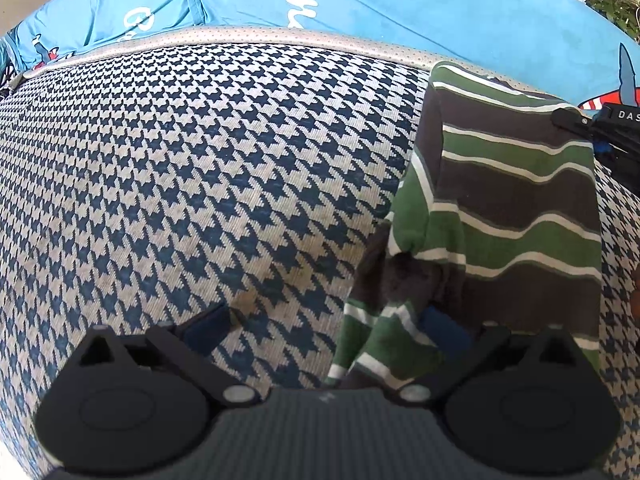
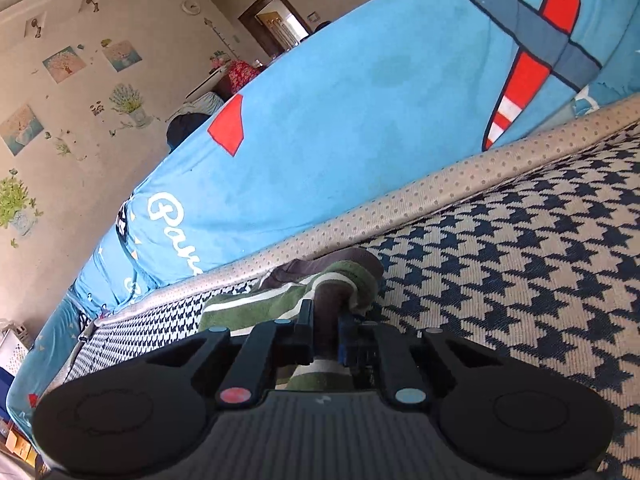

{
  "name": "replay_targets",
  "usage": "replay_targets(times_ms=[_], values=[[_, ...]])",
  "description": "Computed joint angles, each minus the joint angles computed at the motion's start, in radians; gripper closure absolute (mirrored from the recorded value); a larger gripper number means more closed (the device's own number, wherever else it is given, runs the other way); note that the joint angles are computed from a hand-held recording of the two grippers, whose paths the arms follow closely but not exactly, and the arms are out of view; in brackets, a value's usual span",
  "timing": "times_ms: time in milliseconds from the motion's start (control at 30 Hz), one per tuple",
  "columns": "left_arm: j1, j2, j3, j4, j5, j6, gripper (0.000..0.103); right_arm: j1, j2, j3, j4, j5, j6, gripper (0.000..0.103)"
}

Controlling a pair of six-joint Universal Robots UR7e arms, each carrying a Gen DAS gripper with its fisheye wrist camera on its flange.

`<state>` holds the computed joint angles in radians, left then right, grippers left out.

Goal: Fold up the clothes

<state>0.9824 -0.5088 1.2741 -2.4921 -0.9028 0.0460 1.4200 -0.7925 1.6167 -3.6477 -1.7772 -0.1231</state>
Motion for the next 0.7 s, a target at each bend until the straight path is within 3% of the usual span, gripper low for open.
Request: replay_targets(times_ms=[167,367,500,700], values=[[-0.001,0.004,-0.016,0.014,-0.093,0.033,0.0,0.029,-0.019,0.031,-0.096,-0.108,-0.018,0.092],[-0.009,-0.013,0.015,-0.018,-0.234,0.116,0.0,0.053,-0.073,0.092,-0.268,-0.333,-0.07,0.092],[-0.022,-0.021,0.05,-0.07,-0.264,0.155,0.0,0.062,-0.111,0.131,-0.412,-0.49,-0.172,0.092],[-0.046,-0.043,0.118,-0.147,-0.278,0.176,0.0,0.056,-0.19,0.234,-0.456,-0.621,-0.157,0.087]])
